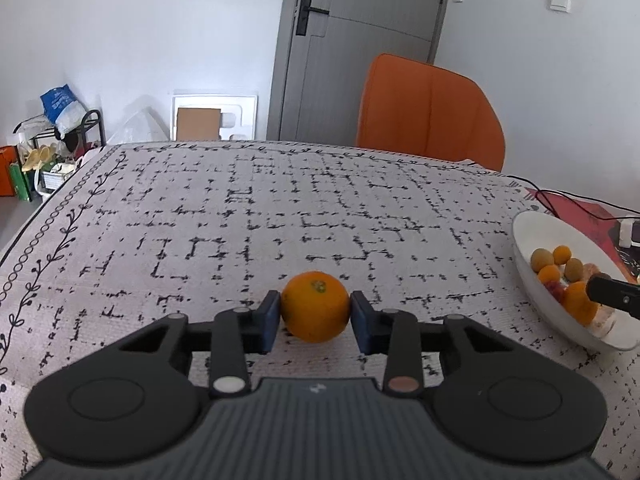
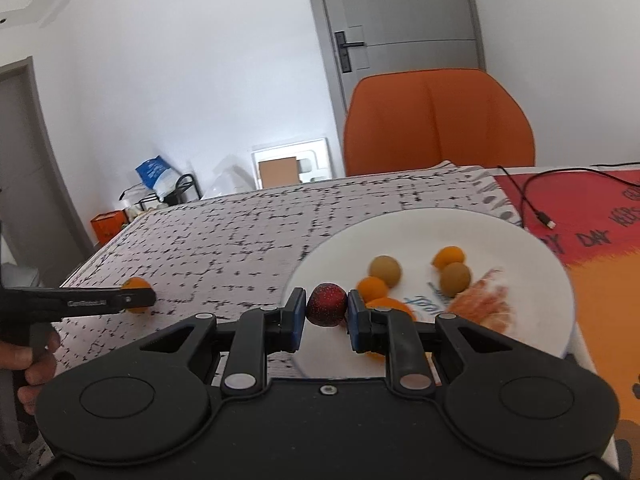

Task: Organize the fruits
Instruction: 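Carry both fruits onto the white plate and open both tools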

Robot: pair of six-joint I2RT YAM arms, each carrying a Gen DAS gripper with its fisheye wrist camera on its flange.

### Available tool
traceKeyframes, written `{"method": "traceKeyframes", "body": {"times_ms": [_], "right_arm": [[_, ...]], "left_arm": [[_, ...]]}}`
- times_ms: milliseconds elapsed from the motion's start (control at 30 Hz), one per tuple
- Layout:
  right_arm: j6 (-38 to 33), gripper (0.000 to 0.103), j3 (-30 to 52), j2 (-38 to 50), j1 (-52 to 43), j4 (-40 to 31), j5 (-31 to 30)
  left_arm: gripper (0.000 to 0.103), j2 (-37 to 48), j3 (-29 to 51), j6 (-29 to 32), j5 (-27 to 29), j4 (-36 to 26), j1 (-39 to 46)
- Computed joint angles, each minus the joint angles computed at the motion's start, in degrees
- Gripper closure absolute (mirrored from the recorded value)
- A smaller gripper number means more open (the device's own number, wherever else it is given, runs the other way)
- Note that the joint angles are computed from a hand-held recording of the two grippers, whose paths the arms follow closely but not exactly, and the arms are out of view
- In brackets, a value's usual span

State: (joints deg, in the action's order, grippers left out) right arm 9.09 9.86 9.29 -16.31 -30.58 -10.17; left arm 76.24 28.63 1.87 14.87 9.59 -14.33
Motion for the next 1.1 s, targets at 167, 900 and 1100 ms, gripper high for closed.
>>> {"method": "traceKeyframes", "body": {"times_ms": [167, 900, 1100], "right_arm": [[-3.57, 0.082, -0.47, 0.7, -9.07, 0.31, -6.7], [-15.16, 0.078, -1.08, 4.39, -35.22, -0.5, -25.08], [-21.55, 0.076, 0.15, 3.87, -44.54, -6.26, -32.18]], "left_arm": [[0.067, -1.33, -0.07, -0.56, -0.64, -0.28, -2.19], [0.067, -4.67, 0.84, -2.7, -4.62, -1.49, -14.09], [0.067, -4.06, 1.54, -3.44, -5.77, -0.94, -18.35]]}}
